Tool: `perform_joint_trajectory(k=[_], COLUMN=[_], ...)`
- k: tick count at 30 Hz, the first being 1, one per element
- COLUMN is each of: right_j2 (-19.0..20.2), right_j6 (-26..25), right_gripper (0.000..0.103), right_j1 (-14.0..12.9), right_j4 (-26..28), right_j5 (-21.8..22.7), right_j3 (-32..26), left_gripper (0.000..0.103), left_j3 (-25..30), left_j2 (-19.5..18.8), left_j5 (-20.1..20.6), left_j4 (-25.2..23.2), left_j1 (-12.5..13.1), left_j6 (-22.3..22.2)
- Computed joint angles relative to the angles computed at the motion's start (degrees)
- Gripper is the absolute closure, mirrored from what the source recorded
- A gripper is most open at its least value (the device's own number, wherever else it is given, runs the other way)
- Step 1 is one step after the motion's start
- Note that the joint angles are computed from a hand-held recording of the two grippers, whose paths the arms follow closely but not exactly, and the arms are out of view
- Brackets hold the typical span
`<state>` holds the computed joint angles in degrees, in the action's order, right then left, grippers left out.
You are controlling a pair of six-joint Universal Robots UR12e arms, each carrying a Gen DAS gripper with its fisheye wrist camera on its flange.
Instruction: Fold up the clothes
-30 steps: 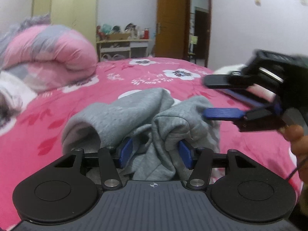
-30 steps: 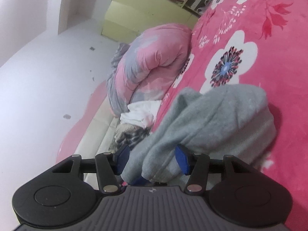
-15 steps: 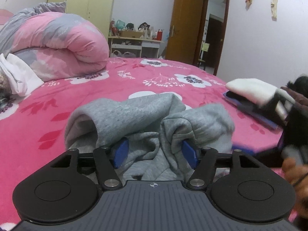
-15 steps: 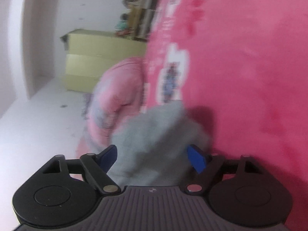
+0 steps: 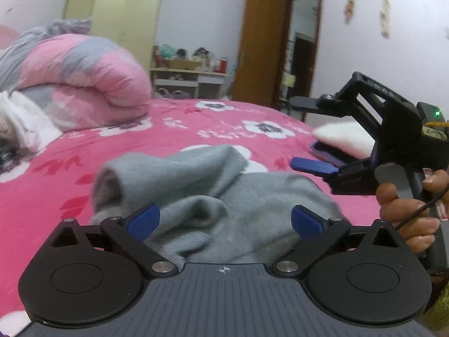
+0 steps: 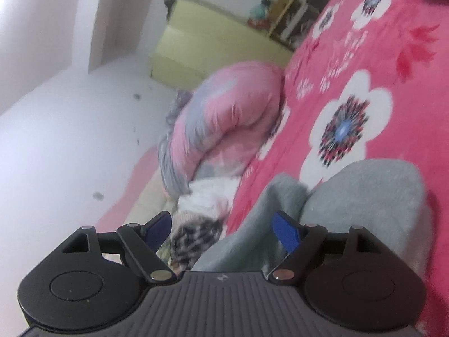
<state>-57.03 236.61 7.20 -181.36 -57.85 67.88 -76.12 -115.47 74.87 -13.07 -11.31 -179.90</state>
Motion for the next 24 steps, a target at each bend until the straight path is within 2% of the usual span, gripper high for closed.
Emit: perform_joint_trajectory(k=[2,3,6,10,13,16,18,20,22,24], right_j2=[-3.02,-4.06,-5.14,-2.38,0.15,2.23,1.84,1.64,0.96,0.50], right_j6=[-2.82,-4.71,-9.49,-11.49,-13.04,-14.52,-16.80,-15.55,-14.84,-12.83], right_gripper=[0.012,0.009,0.006,0.006,0.006,0.005,0.005,0.007,0.008,0.008], right_j1=[-0.41,-0.61,-1.61,-2.82,-3.08,-3.71,-4.02,-5.04,-5.59,-5.76], right_j4=[0.50,2.57,8.17,12.93,14.44,17.25,16.11,14.61,13.08,9.80], right_j5=[-5.61,-8.61,-12.49,-8.37,-6.23,0.30,2.68,10.09,14.48,17.40], right_j3=[4.98,6.24,7.32,4.09,1.59,-0.37,0.55,1.43,2.82,3.76], left_gripper=[0.002,0.002,0.000,0.000,0.000,0.000,0.000,0.000,0.000,0.000], left_j3=[-0.29,-0.45,-0.84,-0.54,-0.93,-1.33,-1.06,-0.03,0.75,0.57], left_j2=[0.07,0.11,0.25,0.31,0.77,0.89,0.36,-0.20,-0.22,0.07], left_j5=[-1.82,-2.45,-3.57,1.20,2.06,4.32,8.75,12.00,11.07,9.65], left_j4=[-0.01,0.12,-0.24,-5.53,-8.77,-9.55,-8.91,-10.36,-12.41,-11.80], left_j1=[-0.06,-0.14,-0.54,-2.14,-2.68,-3.46,-4.49,-5.28,-5.10,-4.72], left_j6=[2.16,3.17,6.74,14.04,16.22,17.64,19.39,20.77,20.21,18.38])
